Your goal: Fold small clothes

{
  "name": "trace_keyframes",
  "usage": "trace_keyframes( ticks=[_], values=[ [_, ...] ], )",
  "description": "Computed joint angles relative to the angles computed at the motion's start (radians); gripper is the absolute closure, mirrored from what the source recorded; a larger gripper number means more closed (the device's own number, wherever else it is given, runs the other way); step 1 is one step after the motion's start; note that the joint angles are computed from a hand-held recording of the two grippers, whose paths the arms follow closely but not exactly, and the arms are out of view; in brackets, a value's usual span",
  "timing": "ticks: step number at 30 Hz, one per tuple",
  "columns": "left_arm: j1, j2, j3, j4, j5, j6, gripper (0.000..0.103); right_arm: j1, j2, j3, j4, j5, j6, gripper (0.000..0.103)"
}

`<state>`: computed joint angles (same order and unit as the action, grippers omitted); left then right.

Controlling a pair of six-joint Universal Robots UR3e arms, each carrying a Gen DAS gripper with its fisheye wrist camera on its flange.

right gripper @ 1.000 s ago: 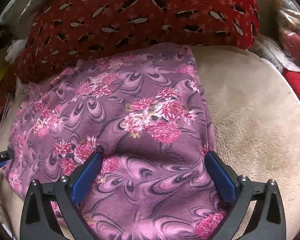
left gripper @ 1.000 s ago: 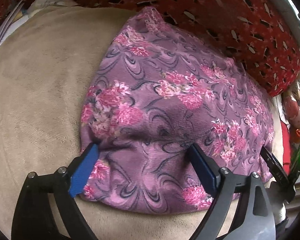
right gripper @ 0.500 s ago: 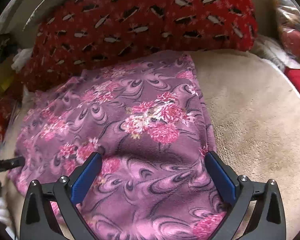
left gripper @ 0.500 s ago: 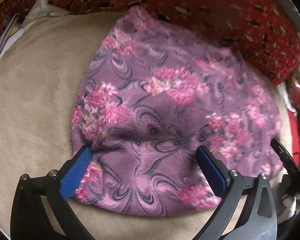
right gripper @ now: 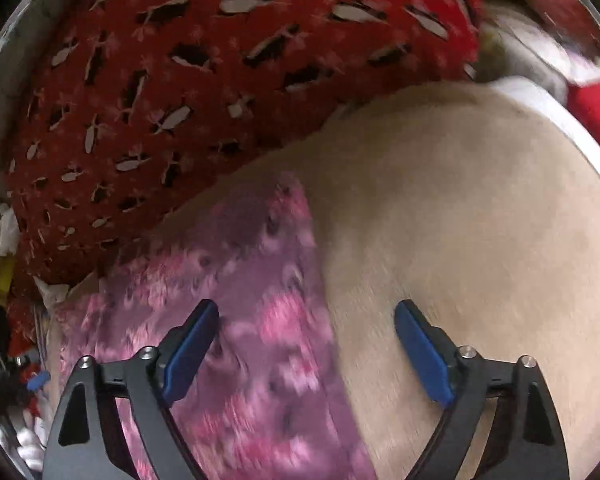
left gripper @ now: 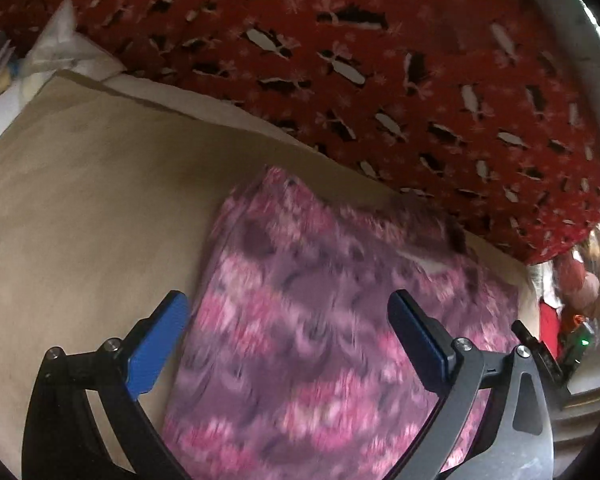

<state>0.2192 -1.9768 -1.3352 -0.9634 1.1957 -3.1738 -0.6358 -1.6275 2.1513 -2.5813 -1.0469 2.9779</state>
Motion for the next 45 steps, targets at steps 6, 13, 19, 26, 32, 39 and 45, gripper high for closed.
trace_keyframes(
  ticks=[6,13,19,26,32,39,45],
  values=[
    [-0.111,-0.235,0.22,0.009,0.288,-0.074,0.025,-0.027,0.002,0.046,-0.153,0.082,-0.016,0.099],
    [-0.014,-0.028,-0.013,0.055,0.086,-0.04,0.03,-0.092,-0.068,0.101,-0.08,0.094,-0.022,0.087],
    [-0.049,0.187,-0.357,0.178,0.057,0.025,0.03,-0.053,-0.218,0.267,-0.081,0.129,-0.144,0.072],
    [-0.139,0.274,-0.388,0.158,0.193,0.053,0.03,0.003,-0.424,0.307,0.022,0.12,-0.136,0.069],
    [-0.163,0.319,-0.387,0.14,0.255,0.025,0.03,0.215,-0.253,0.293,-0.105,-0.053,-0.115,0.05],
    [-0.191,0.345,-0.399,0.182,0.32,0.055,0.03,0.201,-0.384,0.336,-0.126,-0.033,-0.081,0.051],
    [-0.201,0.351,-0.419,0.197,0.343,0.057,0.03,0.132,-0.438,0.377,-0.06,-0.085,-0.166,0.051]
  ],
)
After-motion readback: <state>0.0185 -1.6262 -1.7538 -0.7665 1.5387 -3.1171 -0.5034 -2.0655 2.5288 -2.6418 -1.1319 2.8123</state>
